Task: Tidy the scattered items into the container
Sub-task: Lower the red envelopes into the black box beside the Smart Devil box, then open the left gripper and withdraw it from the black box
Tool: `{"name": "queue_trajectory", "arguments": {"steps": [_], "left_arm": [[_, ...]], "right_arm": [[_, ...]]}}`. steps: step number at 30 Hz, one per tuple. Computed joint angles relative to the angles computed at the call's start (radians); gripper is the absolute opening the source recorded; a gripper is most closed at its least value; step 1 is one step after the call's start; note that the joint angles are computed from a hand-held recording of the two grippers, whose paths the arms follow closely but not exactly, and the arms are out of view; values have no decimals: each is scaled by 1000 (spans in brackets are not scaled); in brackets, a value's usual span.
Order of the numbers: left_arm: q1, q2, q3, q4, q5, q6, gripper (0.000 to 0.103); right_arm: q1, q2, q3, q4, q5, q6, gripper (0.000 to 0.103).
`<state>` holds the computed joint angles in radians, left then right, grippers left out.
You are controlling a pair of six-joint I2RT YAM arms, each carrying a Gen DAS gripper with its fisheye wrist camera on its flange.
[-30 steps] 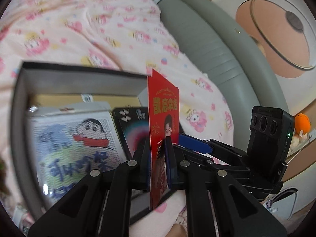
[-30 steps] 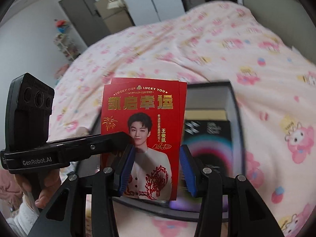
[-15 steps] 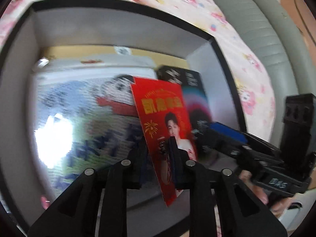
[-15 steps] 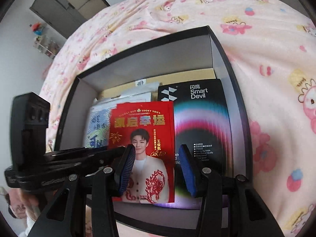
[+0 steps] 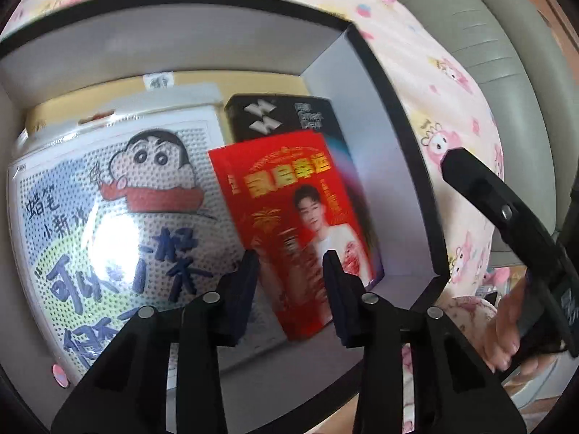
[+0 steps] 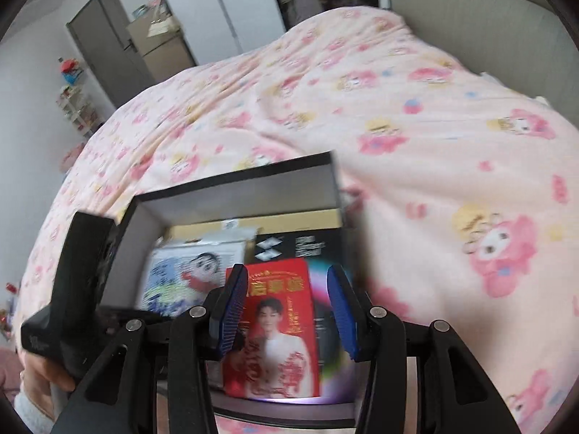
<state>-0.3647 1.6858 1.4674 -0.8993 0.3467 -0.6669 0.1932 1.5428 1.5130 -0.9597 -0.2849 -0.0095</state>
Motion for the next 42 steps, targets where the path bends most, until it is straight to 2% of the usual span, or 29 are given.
{"name": "queue_trajectory", "arguments": {"steps": [2,5,9,13,18,21,23,28,31,34,39,42], "left_arm": [[-9,-13,0,-3,-78,-38,35],[-2,11,18,-30,-92,-78,32],[-34,51,68,-64,-136,-92,32],[-52,65,75,-14,-51,-104,32],[-114,56,91,10,-120,-123,32],[-107,49,52,40,-50,-128,32],[-100,78,89,27,-8,-109,32],[-125,52,116,2,-140,-156,32],[-120,91,149,-34,-120,-170,32],[-151,120,168,-67,-157,-189,32],[-212,130,158,-23,-169,-310,32],[-236,87,152,-4,-235,-329,31]], "right_arm": [[-36,22,20,-14,-13,11,42],[-69,63,50,-38,-61,27,42],[-70,96,61,-51,-70,33,42],[-71,104,55,-58,-97,39,42],[-92,102,47,-45,-110,68,42],[-95,123,50,-42,-131,108,42],[-87,145,63,-55,-134,112,44],[-99,134,55,-37,-108,118,44],[-102,148,60,-26,-75,121,44],[-99,175,76,-40,-77,115,44],[-99,171,69,-35,-82,116,44],[-118,145,45,-6,-82,141,44]]}}
